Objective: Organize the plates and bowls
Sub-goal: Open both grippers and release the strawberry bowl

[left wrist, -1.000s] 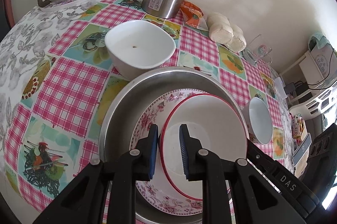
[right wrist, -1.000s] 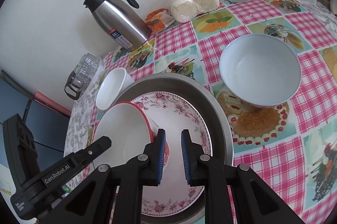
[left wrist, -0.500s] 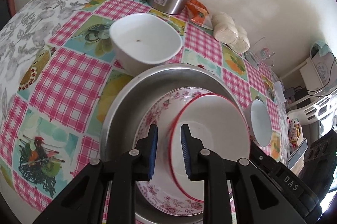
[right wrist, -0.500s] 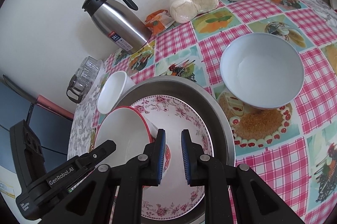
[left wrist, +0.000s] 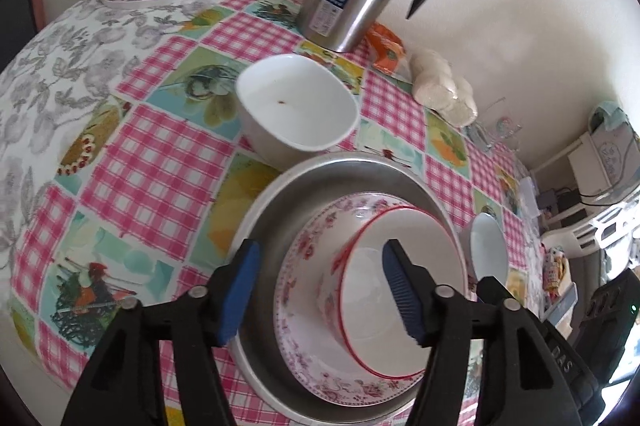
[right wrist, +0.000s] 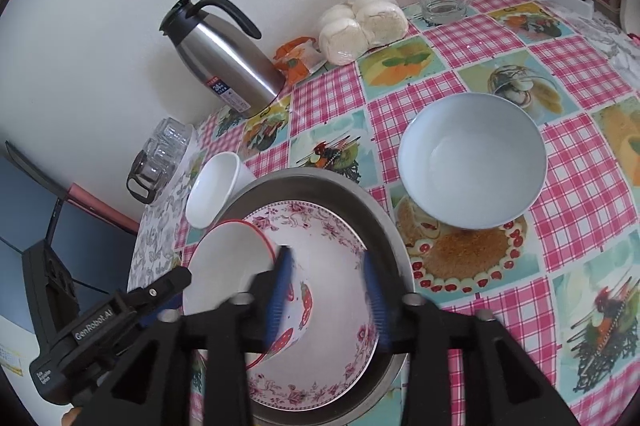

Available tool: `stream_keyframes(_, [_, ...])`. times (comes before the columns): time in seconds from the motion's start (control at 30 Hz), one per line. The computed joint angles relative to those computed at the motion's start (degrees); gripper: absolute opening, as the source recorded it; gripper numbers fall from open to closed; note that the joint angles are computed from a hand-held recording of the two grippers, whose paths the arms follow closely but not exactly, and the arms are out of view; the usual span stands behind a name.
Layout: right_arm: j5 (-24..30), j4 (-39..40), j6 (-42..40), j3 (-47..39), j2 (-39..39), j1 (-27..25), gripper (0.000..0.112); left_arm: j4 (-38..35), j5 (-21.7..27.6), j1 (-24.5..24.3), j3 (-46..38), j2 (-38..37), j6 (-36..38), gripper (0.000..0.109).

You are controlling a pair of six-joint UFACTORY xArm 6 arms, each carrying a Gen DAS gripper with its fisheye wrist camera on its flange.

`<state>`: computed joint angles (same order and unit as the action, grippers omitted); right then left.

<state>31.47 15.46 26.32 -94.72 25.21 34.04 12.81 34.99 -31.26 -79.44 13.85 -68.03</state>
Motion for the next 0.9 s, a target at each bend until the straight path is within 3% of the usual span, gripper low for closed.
stream_keyframes(0.2, [2.1,-4.36,-0.21,-2.59,1.29,1.27,0.066,2.85,4.03,0.06,-0.32,-0.57,-2.97,0.069])
stream_keyframes(0.3, [1.67,-5.37,-0.25,-2.58,1.3,1.54,0.081,4.54,6.43,-0.13,-1.04,-0.47,-4.09,0.081])
stream_keyframes(0.47, [1.87,-7.23,0.91,-2.87,1.55,1.7,0.087,5.7,9.51,-0.32,-2.07,0.05,-4.66,0.082])
stream_keyframes(0.57, [1.77,-7.58,1.19,-2.8,1.58,1.67,0.092,6.84,10.5,-0.35,-2.13,0.03,-5.72,0.092])
stream_keyframes(0.9, [1.21,-8.24,1.28,-2.66,1.56,1.91,0.103,10.28,12.58,-0.53,-2.36,-0.29,-8.29,0.093])
